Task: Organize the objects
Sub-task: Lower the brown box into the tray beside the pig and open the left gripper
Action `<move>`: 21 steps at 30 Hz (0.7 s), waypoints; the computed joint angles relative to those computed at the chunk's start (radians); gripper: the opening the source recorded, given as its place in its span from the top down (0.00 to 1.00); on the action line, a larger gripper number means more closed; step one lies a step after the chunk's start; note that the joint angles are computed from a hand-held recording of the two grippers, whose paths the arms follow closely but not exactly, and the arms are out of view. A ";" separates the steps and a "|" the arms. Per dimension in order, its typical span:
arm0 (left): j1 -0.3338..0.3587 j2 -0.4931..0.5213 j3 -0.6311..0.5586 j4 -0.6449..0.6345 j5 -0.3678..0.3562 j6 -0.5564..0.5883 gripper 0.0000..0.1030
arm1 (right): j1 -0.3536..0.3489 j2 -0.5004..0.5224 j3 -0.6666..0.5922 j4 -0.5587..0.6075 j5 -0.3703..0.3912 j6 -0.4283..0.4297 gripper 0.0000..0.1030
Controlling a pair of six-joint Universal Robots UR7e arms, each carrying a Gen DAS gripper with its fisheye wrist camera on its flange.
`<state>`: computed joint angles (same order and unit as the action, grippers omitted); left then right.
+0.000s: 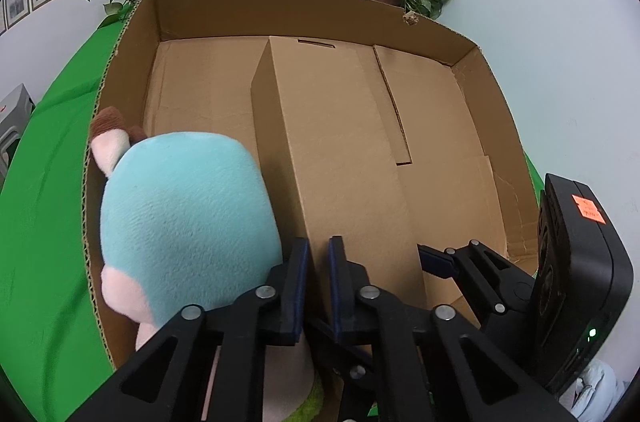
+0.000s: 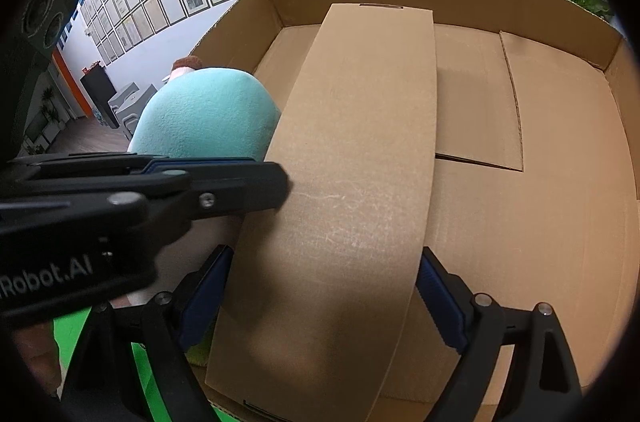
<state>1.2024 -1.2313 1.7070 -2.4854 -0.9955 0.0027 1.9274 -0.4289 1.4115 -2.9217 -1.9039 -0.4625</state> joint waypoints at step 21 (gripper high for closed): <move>-0.095 -0.088 0.172 -0.245 0.130 0.061 0.94 | 0.013 -0.034 0.045 -0.061 0.010 -0.006 0.01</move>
<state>1.1072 -1.3195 1.8791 -2.7306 -0.8656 0.0639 1.9401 -0.4626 1.4561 -2.9825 -1.8942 -0.4688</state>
